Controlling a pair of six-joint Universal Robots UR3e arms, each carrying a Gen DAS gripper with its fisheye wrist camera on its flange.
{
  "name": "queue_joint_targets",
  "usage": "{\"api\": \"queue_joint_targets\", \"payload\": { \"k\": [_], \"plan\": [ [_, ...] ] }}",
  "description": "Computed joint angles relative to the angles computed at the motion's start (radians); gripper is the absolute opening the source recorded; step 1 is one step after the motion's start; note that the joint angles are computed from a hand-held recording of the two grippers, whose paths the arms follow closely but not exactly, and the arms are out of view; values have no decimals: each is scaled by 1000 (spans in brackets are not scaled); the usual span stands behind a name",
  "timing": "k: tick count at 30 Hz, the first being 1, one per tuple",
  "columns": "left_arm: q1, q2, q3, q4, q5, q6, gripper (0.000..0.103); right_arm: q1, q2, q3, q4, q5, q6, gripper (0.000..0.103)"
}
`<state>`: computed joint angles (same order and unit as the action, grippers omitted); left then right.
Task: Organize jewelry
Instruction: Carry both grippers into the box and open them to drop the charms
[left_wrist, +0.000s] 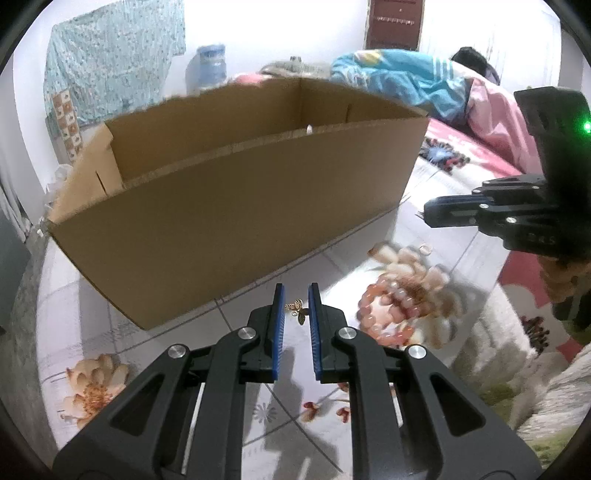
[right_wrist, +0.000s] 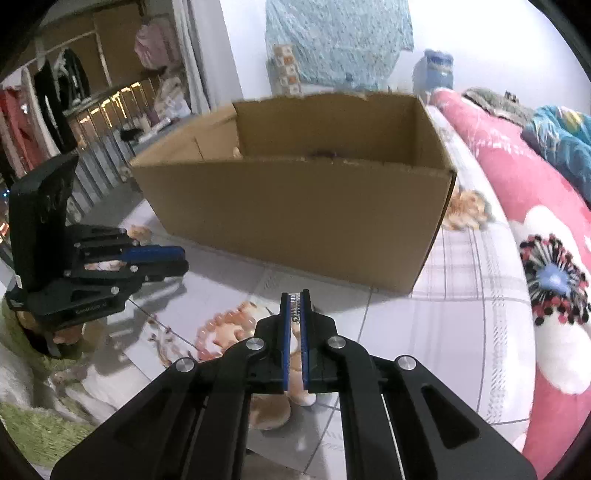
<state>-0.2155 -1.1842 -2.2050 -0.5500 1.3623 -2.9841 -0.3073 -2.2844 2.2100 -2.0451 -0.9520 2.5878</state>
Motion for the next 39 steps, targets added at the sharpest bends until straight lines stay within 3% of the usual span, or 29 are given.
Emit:
{"api": "queue_joint_targets", "payload": {
  "k": [5,7,10,13,17,19,25,31,36,39],
  "plan": [
    [0,73,55,-71,-18,6,12,-130,-88,-56,179,148,-105,5],
    [44,118,102,-137,-95,16,12,-180,-92,-104,250,218,-154,5],
    [122,137,188,-209,-209,44,12,-183,-39,-163,218,268,-156,5],
    [144,46,317,-246,-244,57,12,-142,94,-244,111,292,-118,5],
    [93,-211,556,-310,-154,33,12,-18,400,-454,25,233,-45,5],
    [92,-341,692,-378,-140,17,12,68,576,-602,6,145,9,5],
    [94,-685,1106,-630,-124,-33,12,206,936,-973,136,-34,74,5],
    [94,-921,1435,-843,-119,-102,12,227,999,-1041,175,-67,65,5],
    [89,-960,1497,-836,-115,-146,21,214,980,-1023,149,-68,69,6],
    [83,-966,1504,-830,-113,-156,21,200,971,-1019,146,-55,73,7]
  ]
}}
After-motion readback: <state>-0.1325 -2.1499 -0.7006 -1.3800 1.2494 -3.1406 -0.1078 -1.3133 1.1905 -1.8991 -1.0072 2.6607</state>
